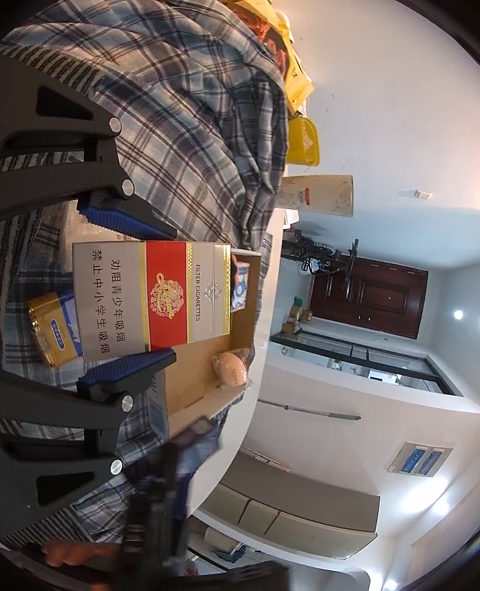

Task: Organize objects
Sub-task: 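Lower the purple-blue box into the tray and open the right tool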

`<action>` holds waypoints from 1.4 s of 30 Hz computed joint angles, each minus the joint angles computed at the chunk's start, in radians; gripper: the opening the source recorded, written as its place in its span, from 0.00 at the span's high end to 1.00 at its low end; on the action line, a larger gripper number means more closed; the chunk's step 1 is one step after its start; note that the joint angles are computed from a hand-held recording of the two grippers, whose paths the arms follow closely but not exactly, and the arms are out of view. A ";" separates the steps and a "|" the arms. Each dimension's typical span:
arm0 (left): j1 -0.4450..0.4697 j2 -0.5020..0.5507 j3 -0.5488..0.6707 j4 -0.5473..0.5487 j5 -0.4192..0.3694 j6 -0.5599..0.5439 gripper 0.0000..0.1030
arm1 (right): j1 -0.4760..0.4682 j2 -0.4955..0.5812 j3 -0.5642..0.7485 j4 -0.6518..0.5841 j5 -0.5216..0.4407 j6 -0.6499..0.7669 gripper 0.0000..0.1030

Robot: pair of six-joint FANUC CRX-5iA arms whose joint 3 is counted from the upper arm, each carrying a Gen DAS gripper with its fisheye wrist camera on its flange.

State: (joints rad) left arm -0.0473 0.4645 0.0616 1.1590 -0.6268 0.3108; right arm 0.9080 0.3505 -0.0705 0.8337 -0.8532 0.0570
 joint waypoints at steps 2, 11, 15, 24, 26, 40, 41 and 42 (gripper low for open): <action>-0.001 0.001 0.007 -0.003 -0.005 0.001 0.41 | -0.016 -0.005 0.004 0.033 -0.005 -0.033 0.52; 0.008 0.026 0.044 -0.084 -0.017 0.085 0.41 | -0.105 0.071 0.111 0.042 -0.009 -0.079 0.52; 0.007 0.027 0.045 -0.091 -0.027 0.078 0.41 | -0.124 0.131 0.173 -0.029 -0.013 -0.018 0.52; 0.008 0.028 0.051 -0.107 -0.034 0.089 0.41 | -0.143 0.166 0.179 -0.101 -0.018 0.003 0.52; 0.008 0.029 0.053 -0.111 -0.031 0.094 0.41 | -0.145 0.166 0.174 -0.105 -0.011 0.001 0.52; -0.018 0.052 0.204 -0.285 -0.032 0.222 0.41 | -0.141 0.079 0.035 0.065 0.056 -0.168 0.39; -0.024 0.063 0.231 -0.295 -0.045 0.237 0.41 | -0.138 0.072 0.023 0.093 0.047 -0.192 0.39; -0.032 0.076 0.261 -0.309 -0.058 0.255 0.41 | -0.136 0.067 0.016 0.115 0.035 -0.214 0.38</action>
